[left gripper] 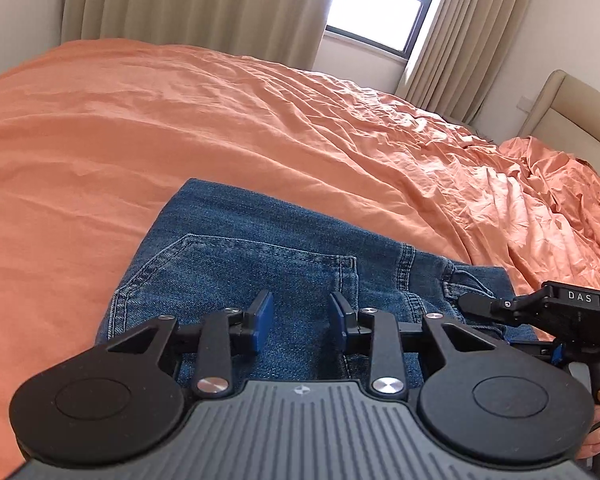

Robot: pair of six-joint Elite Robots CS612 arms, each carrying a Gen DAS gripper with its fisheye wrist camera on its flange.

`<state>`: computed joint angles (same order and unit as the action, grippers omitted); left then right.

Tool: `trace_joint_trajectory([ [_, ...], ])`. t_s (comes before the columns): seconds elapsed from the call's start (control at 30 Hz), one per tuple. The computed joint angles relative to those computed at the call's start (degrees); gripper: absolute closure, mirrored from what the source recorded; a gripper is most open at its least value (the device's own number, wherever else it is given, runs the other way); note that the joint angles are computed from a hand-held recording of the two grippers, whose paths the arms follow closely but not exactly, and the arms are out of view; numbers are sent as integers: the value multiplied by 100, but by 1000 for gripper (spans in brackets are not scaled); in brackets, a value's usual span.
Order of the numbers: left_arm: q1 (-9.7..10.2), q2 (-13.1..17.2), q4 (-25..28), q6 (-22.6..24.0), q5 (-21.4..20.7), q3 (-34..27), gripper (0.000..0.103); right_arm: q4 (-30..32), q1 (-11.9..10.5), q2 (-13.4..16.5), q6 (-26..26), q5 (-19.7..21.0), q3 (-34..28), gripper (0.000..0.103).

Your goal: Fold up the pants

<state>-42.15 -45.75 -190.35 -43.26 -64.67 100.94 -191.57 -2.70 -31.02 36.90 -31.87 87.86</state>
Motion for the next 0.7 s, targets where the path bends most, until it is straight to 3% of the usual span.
trace_joint_trajectory([
  [0.1, 14, -9, -102, -39, -2, 5, 66, -77, 13, -124, -314, -105, 118, 87],
  [0.3, -26, -114, -617, 184, 532, 175, 66, 406, 143, -785, -1483, -485, 342, 89],
  [0.37, -9, -165, -840, 70, 608, 280, 66, 858, 207, -1043, -1941, -634, 301, 89],
  [0.5, 37, -251, -1175, -127, 623, 463, 66, 1017, 215, -1429, -2626, -829, 292, 89],
  [0.7, 91, -270, -1365, 20, 391, 506, 66, 1596, 47, -1507, -2588, -1787, 360, 89],
])
